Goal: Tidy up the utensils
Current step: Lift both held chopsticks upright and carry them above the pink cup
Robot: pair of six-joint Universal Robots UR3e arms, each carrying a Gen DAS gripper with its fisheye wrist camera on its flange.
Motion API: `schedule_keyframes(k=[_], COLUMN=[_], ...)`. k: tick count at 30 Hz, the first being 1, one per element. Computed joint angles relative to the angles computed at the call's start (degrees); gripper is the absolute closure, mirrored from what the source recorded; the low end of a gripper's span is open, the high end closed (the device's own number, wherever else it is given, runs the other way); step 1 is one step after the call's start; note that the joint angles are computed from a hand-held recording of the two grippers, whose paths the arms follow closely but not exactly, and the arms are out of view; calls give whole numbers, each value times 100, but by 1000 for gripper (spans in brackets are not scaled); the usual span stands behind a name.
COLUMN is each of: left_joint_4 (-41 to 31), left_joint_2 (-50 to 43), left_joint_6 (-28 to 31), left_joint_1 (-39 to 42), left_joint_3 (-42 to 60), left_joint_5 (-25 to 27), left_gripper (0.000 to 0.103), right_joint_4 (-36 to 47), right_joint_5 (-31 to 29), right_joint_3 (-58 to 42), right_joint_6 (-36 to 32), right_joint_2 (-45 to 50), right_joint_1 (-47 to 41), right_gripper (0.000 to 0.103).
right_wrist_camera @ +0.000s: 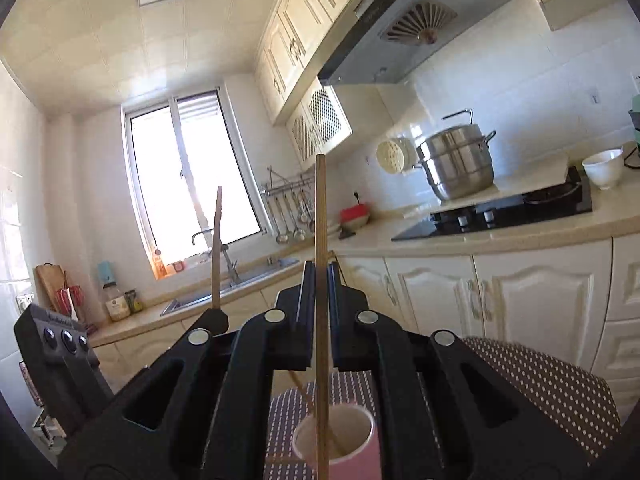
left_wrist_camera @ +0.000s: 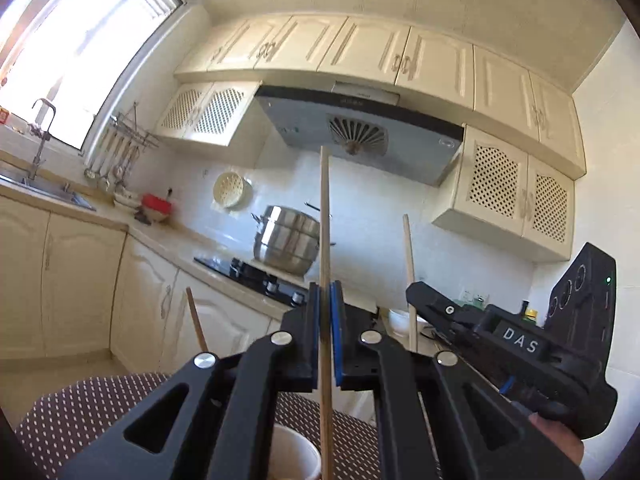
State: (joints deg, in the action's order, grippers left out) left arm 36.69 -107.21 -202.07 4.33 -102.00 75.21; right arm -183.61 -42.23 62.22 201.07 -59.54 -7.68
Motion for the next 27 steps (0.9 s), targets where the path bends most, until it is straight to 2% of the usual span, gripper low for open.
schedule_keyframes(k=[5, 9, 14, 16, 21, 27], left_joint_4=[282, 402, 381, 356, 358, 37], left_joint_2=[-557, -991, -1355, -1445, -1496, -1491], left_joint_6=[-151, -14, -183, -115, -227, 22], left_joint_1=[42, -47, 33, 6, 107, 93], left_joint_3=[572, 993, 1292, 1366, 1260, 1152], left_joint_5=[250, 625, 525, 670, 642, 575], left_gripper=[98, 98, 98, 98, 98, 98], right_joint_4=[111, 127, 220, 306, 526, 373], right_joint_5=[-348, -535, -719, -796, -872, -869], right_joint_3=[-1293, -1961, -2353, -2597, -3254, -2496], right_joint_6=[248, 318, 204, 195, 256, -163], right_joint_2=[890, 1388, 1717, 1883, 2297, 1974], right_joint_1=[258, 410, 541, 588, 654, 758], right_gripper=[96, 96, 96, 96, 96, 96])
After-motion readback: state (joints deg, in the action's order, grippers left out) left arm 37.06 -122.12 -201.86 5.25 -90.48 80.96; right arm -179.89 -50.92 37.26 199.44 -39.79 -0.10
